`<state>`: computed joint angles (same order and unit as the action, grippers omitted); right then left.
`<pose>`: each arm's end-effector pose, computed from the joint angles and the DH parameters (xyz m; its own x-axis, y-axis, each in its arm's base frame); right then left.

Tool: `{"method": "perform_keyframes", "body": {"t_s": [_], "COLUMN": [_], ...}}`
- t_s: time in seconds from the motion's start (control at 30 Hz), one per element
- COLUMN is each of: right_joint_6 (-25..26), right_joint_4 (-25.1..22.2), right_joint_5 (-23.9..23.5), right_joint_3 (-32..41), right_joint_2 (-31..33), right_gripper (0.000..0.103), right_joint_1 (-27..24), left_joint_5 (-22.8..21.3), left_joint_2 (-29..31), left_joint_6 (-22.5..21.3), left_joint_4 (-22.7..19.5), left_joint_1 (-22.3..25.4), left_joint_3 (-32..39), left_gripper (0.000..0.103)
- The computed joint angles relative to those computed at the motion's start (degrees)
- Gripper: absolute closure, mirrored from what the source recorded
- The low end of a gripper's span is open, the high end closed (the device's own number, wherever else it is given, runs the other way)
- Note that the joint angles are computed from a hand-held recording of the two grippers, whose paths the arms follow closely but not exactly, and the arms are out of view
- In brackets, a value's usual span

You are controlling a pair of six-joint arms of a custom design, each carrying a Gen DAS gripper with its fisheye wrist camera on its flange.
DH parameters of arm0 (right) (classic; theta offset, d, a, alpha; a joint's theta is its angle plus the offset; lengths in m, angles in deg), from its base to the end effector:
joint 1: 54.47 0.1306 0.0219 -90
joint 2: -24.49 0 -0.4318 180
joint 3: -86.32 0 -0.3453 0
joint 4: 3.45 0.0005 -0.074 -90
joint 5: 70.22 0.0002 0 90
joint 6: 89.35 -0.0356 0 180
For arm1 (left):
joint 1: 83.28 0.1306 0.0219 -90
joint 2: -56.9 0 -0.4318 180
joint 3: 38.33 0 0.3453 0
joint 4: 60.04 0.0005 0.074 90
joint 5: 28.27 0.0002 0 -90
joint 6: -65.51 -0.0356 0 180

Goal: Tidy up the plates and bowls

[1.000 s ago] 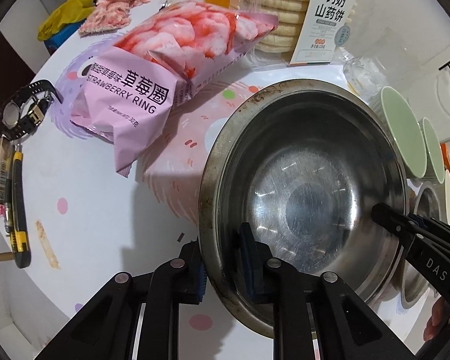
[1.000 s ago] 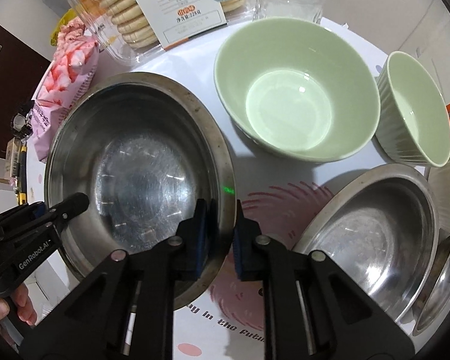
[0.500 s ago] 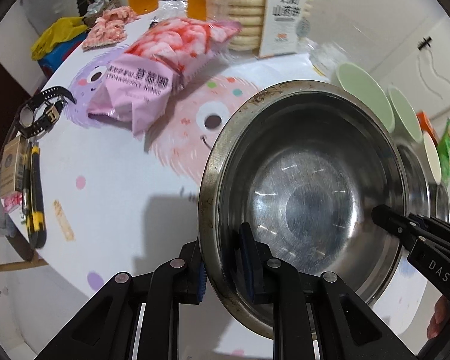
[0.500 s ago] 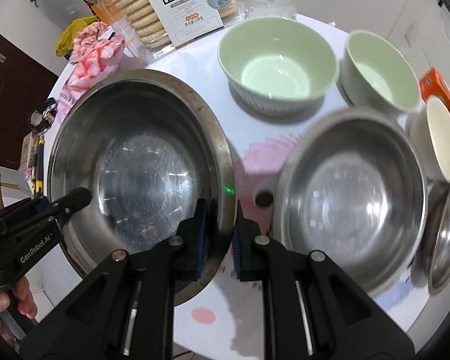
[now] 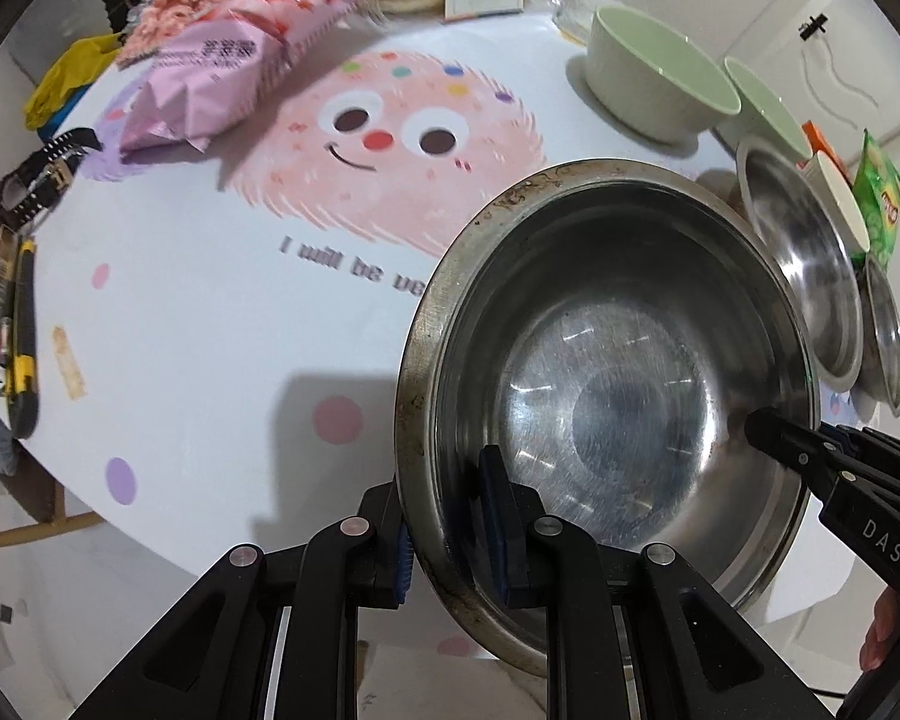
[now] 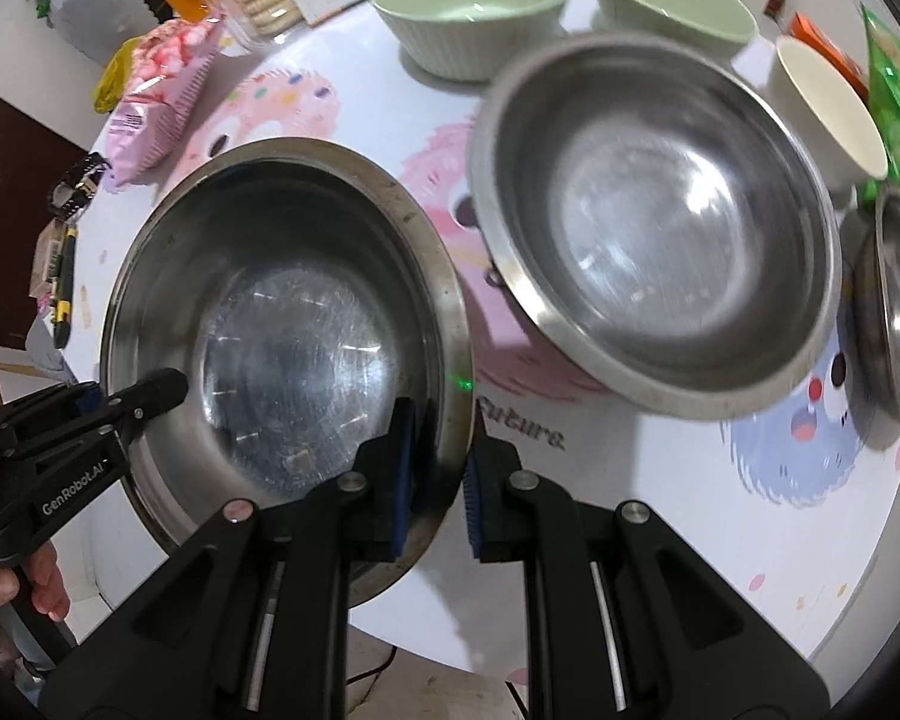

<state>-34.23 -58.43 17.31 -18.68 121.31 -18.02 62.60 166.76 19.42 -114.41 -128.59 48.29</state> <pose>0.3361 0.2495 0.3243 -0.9864 -0.0183 -0.1633 -0.0456 0.9852 0.1650 0.3574 -0.3627 0.2934 -0.9894 0.0142 -0.1443 0.0374 0.9865 -0.1595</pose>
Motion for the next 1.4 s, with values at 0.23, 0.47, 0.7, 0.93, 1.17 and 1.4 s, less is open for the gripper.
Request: {"method": "perform_keyframes", "body": {"t_s": [0.23, 0.47, 0.7, 0.93, 1.17, 1.4], "right_joint_6": [-0.71, -1.53, -1.80, -1.82, -3.57, -7.44], "right_joint_4": [0.49, 1.54, 1.50, 1.02, 1.22, 4.94], "right_joint_5": [0.72, 0.10, 0.78, 1.47, 7.44, 3.59], "right_joint_3": [-1.28, -2.04, -2.87, -3.88, -5.39, -9.37], "right_joint_2": [0.25, -0.13, -1.49, -5.36, -11.26, -16.63], "right_gripper": [0.087, 0.086, 0.082, 0.058, 0.028, 0.000], "right_joint_1": [-0.39, -0.81, -1.09, -0.83, -0.86, -6.03], "left_joint_5": [1.04, -0.95, -3.46, -4.71, -7.11, -6.40], "left_joint_2": [3.06, 4.72, 4.30, 3.07, 2.84, 2.89], "left_joint_6": [-0.53, -1.96, -0.91, -0.78, -4.81, -9.58], "left_joint_4": [0.95, -0.87, -1.07, -0.54, -1.69, 0.47], "left_joint_1": [-0.05, -1.12, -0.81, -0.57, -1.30, -1.59], "left_joint_3": [1.81, 4.34, 4.19, 4.09, 8.93, 12.66], "left_gripper": [0.084, 0.080, 0.046, 0.020, 0.005, 0.000]}}
